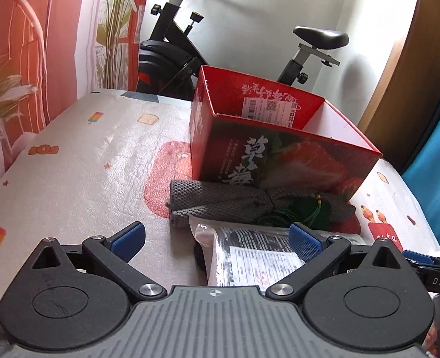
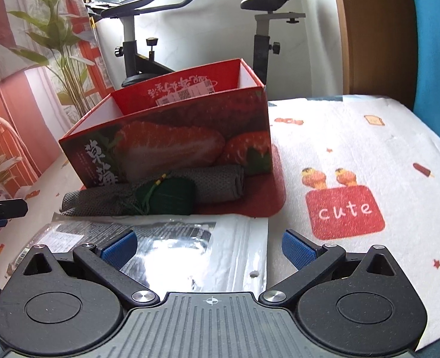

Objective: Organize soft objects
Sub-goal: 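Move both tools to the clear plastic bag and close both grippers on it, then lift the clear plastic bag with both grippers and carry it over the red box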

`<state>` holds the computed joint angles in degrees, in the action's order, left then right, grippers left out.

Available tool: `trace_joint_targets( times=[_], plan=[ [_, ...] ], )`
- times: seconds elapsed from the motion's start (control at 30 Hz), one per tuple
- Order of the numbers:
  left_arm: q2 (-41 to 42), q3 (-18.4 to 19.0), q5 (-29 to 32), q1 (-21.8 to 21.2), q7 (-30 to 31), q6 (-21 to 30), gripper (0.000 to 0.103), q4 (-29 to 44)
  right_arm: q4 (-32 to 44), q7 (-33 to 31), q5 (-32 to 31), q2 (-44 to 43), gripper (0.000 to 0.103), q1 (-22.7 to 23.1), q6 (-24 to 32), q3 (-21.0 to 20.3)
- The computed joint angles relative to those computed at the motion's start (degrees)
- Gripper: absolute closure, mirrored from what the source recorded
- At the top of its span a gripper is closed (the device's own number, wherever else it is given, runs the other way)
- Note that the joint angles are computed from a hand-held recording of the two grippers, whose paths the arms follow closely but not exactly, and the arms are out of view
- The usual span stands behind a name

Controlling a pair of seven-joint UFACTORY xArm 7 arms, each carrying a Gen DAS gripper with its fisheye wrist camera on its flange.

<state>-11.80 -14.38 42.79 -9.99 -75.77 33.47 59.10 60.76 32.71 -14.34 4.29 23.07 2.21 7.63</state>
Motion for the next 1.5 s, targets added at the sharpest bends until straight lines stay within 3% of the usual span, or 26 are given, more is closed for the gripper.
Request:
trace_joint_targets(
  times=[0.23, 0.53, 0.7, 0.9, 0.97, 1.0, 1.1, 1.3, 1.5],
  plan=[
    [-0.8, -0.1, -0.8, -0.1, -1.5, -3.0, 0.000, -2.4, -1.4, -5.1, 7.2, 0.2, 0.000, -0.9, -0.2, 2.3],
    [-0.1, -0.2, -2.8, -0.1, -0.1, -2.9, 0.003, -2.8, -1.4, -13.6, 14.6, 1.5, 0.000, -1.3, -0.3, 4.2],
    [0.6, -0.4, -2.6, -0.8, 1.1, 0.0, 0.020, -1.8, -1.7, -15.9, 15.3, 2.1, 0.000, -1.2, -1.2, 4.4],
    [-0.4, 0.8, -3.6, -0.4, 1.2, -2.8, 0.034, -2.9, -1.7, -21.1, 21.1, 2.3, 0.000, -2.8, -1.4, 6.8],
    [0.1, 2.3, -8.5, -1.0, 5.2, -4.2, 0.035, -2.8, -1.5, -23.8, 24.2, 2.4, 0.000, -4.0, -1.2, 8.2],
    [0.3, 2.8, -10.6, -1.1, 6.3, -5.2, 0.041, -3.0, -1.4, -25.4, 26.0, 2.5, 0.000, -4.6, -1.0, 9.0],
    [1.0, 2.5, -11.7, -0.5, 8.0, -6.7, 0.047, -2.8, -1.2, -29.7, 30.5, 2.6, 0.001, -5.7, -1.1, 10.6],
    [2.2, 3.3, -16.2, -0.9, 13.0, -9.0, 0.061, -2.8, -1.2, -34.2, 33.3, 2.5, 0.001, -5.3, -1.0, 10.6],
    [2.2, 2.1, -14.9, -0.8, 13.1, -7.6, 0.062, -2.7, -1.0, -38.3, 34.2, 2.0, 0.007, -4.3, -0.8, 10.0]
  ],
)
